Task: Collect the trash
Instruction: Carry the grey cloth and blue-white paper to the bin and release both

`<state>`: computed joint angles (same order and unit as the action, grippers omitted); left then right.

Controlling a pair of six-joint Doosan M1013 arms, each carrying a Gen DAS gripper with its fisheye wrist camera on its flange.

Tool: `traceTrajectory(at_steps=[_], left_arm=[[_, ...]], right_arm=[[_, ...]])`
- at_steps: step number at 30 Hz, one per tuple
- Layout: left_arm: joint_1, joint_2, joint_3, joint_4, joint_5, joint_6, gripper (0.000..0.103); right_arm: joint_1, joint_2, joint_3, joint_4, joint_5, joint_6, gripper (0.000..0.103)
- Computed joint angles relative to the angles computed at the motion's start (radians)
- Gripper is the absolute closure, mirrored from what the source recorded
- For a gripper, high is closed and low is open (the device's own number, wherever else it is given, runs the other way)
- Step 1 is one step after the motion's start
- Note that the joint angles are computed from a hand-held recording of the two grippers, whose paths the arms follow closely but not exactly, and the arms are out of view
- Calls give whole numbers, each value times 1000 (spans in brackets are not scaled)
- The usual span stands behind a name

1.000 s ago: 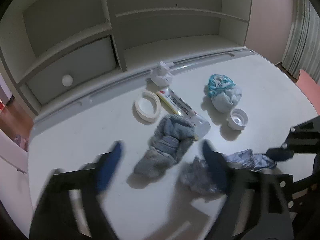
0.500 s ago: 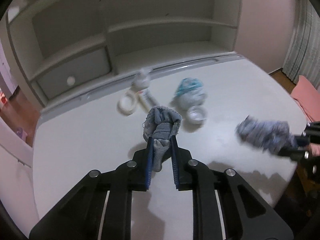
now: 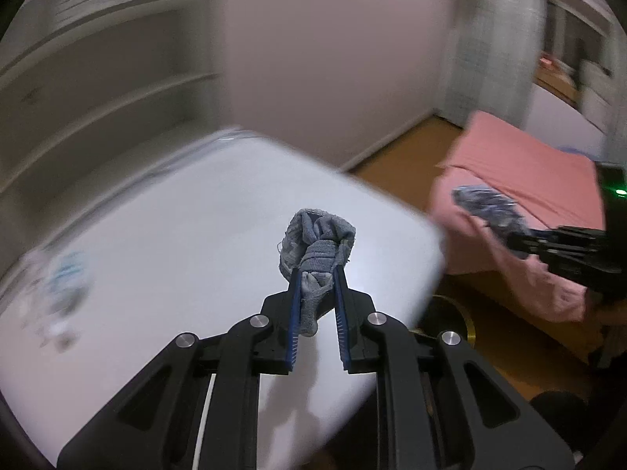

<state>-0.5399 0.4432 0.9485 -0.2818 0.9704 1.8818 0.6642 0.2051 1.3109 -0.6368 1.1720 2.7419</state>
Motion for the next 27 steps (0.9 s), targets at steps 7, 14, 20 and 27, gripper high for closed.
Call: traceTrajectory(at_steps=[7, 14, 20, 27], left_arm=[[-132, 70, -41, -136, 73, 121, 88], [-212, 153, -45, -134, 127, 161, 88], [-232, 240, -113, -104, 198, 102, 88], [-250, 269, -122, -90, 218, 96, 87]], right_arm=[[-60, -135, 253, 56, 11, 224, 86], [-122, -172, 395, 164, -60, 282, 86], [-139, -189, 456, 222, -105, 291, 86], [-151, -195, 477, 256, -130, 288, 86]])
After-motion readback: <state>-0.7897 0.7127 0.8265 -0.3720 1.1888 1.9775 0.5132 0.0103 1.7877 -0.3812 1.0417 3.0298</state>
